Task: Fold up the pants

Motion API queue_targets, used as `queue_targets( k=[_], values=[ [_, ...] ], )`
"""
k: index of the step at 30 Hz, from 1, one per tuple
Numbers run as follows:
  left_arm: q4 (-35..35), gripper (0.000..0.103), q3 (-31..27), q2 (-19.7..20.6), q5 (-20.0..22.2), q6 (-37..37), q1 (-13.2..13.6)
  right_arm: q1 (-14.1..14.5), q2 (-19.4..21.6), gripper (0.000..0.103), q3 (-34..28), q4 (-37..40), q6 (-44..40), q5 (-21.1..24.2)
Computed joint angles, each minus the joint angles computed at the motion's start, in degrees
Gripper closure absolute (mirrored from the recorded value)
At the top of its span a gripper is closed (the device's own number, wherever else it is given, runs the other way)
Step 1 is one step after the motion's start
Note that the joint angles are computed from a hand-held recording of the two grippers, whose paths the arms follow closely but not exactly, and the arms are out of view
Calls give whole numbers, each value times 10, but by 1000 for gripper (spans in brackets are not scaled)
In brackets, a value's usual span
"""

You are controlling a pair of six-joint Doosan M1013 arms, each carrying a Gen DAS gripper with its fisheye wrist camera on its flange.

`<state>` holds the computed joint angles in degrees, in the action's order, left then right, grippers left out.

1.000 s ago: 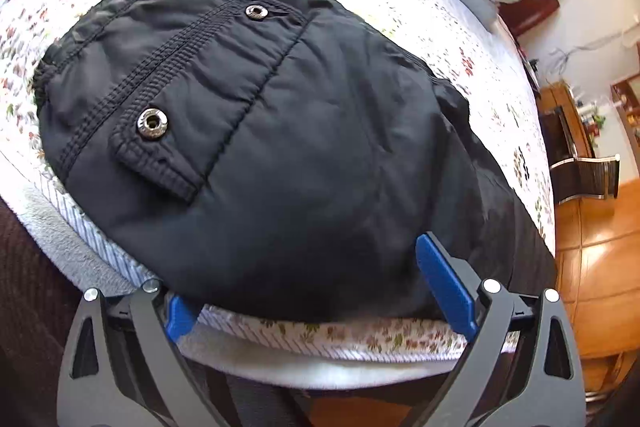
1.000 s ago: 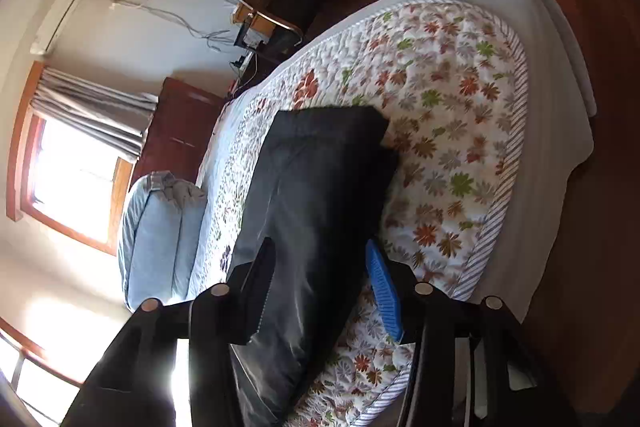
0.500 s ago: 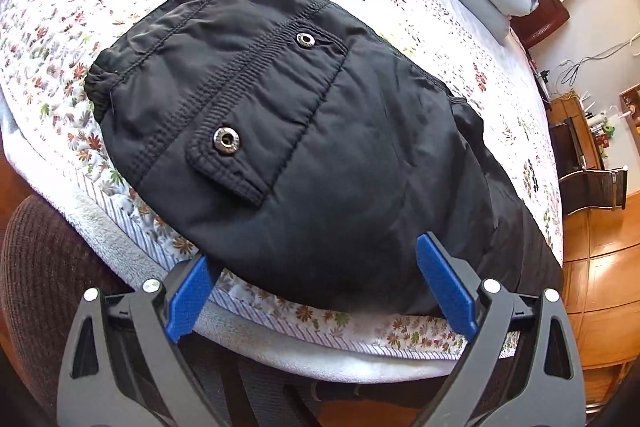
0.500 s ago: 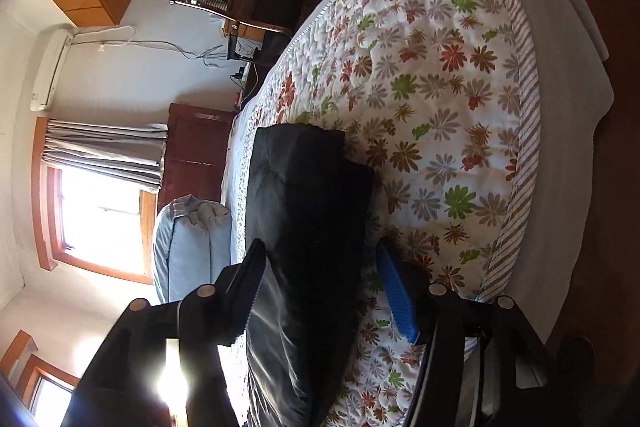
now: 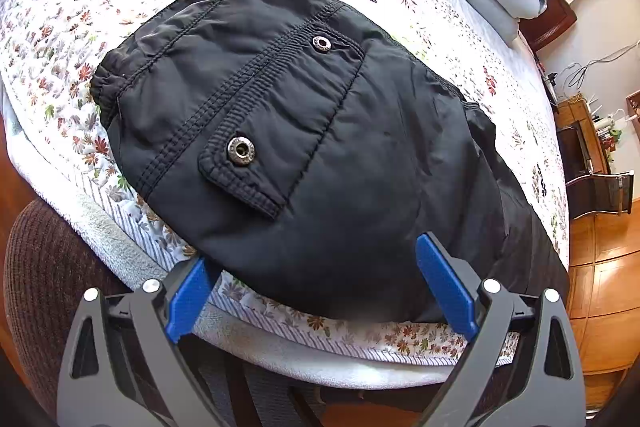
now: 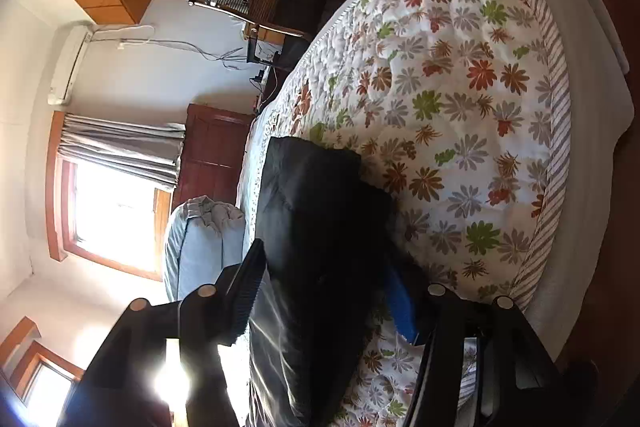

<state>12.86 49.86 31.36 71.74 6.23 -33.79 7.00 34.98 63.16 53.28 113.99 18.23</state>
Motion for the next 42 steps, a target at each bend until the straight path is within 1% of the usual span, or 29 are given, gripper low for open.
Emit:
queue_targets(
  k=[1, 2, 3, 4, 5, 6, 9, 11, 12, 16, 19, 25, 26, 28, 30, 33, 35, 40, 42],
  values=[
    [-1, 8, -1, 1, 0, 0, 0, 0, 1, 45, -3, -9, 6, 0],
    [-2, 8, -2, 2, 0, 1, 1, 1, 0, 53, -6, -24, 8, 0],
    [-3, 8, -3, 3, 0, 2, 1, 1, 1, 69, -10, -32, -3, 3],
    [-4, 8, -2, 2, -1, 1, 1, 2, 1, 75, -16, -69, 16, 11],
    [-5, 8, -1, 2, -2, 0, 2, 3, 1, 78, -23, -110, 41, 19],
    [-6, 8, 0, 2, -3, -1, 2, 4, 1, 80, -28, -136, 56, 25],
    [-8, 8, 5, 0, -8, -8, 3, 10, -2, 84, -43, -217, 106, 34],
    [-6, 8, 8, -2, -12, -10, 3, 18, -2, 85, -63, -301, 145, 47],
    [-4, 8, 9, -3, -13, -12, 2, 22, -2, 86, -73, -331, 153, 53],
    [-2, 8, 17, -9, -23, -14, 1, 41, -3, 86, -110, -391, 145, 57],
    [-1, 8, 23, -13, -32, -19, 0, 59, 1, 86, -148, -435, 119, 74],
    [4, 8, 33, -21, -48, -30, -2, 96, 19, 86, -223, -444, 5, 118],
    [5, 8, 35, -22, -49, -32, -3, 102, 20, 86, -229, -442, -12, 123],
    [6, 8, 39, -24, -54, -34, -3, 112, 26, 86, -244, -415, -60, 136],
    [7, 8, 43, -27, -57, -36, -4, 124, 31, 86, -258, -423, -87, 155],
    [8, 8, 52, -32, -65, -42, -6, 145, 49, 86, -295, -453, -123, 194],
    [6, 8, 53, -34, -67, -43, -5, 155, 65, 86, -326, -443, -158, 227],
    [3, 8, 58, -35, -76, -47, -6, 181, 105, 86, -389, -446, -205, 306],
    [2, 8, 58, -35, -78, -47, -6, 190, 123, 86, -416, -444, -222, 345]
  ],
)
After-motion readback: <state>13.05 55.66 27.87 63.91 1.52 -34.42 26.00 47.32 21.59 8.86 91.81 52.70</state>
